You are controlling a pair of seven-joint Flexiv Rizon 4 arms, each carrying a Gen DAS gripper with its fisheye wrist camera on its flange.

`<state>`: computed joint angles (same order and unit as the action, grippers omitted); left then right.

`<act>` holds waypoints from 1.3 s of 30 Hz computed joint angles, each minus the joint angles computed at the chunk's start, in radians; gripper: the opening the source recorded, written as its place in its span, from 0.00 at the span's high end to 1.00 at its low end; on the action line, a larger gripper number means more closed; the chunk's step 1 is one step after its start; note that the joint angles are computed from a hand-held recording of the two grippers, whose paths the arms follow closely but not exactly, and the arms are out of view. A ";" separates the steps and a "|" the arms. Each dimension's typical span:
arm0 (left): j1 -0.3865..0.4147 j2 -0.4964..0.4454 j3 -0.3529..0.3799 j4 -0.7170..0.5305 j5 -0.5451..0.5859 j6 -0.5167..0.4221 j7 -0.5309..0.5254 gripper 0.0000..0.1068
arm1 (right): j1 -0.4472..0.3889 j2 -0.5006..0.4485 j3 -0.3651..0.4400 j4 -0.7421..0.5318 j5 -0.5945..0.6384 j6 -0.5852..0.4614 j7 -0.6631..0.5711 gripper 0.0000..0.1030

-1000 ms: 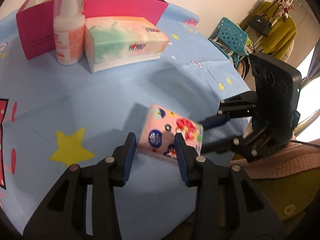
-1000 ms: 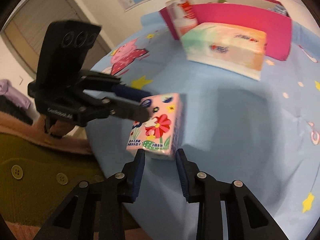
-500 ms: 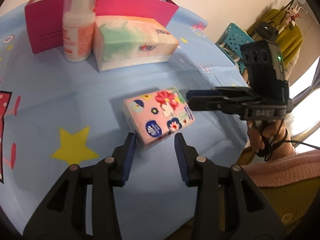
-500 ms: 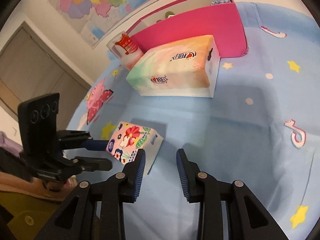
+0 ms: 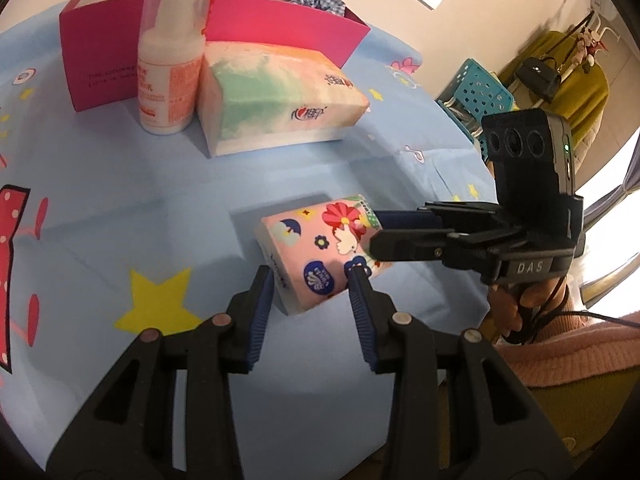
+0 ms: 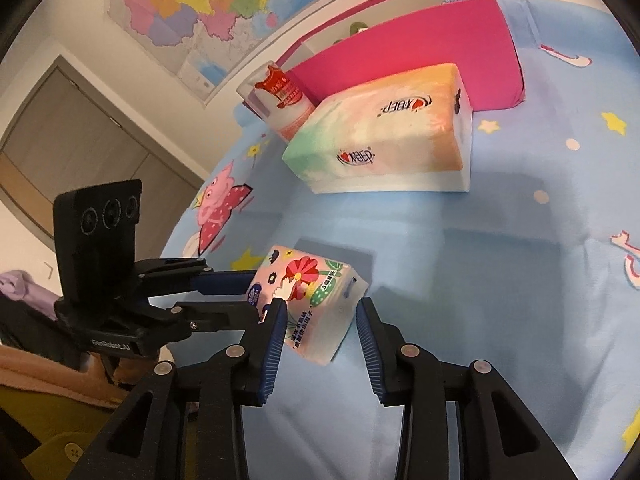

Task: Organize soft objects
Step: 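Lift the pink floral tissue pack with the right gripper toward the box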

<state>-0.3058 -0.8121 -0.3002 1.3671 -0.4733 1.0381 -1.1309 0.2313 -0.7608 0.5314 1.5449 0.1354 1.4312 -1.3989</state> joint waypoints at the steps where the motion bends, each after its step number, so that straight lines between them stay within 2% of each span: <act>1: 0.002 -0.001 -0.002 -0.001 -0.002 -0.003 0.002 0.63 | -0.001 -0.001 0.003 0.000 0.001 0.001 -0.003 0.68; 9: -0.014 -0.001 0.013 -0.014 0.019 -0.003 -0.010 0.64 | 0.034 0.025 -0.042 0.026 -0.029 0.021 0.008 0.71; 39: -0.018 0.012 0.006 -0.033 0.039 0.067 -0.002 0.64 | 0.016 0.071 -0.041 0.080 -0.131 0.112 0.064 0.71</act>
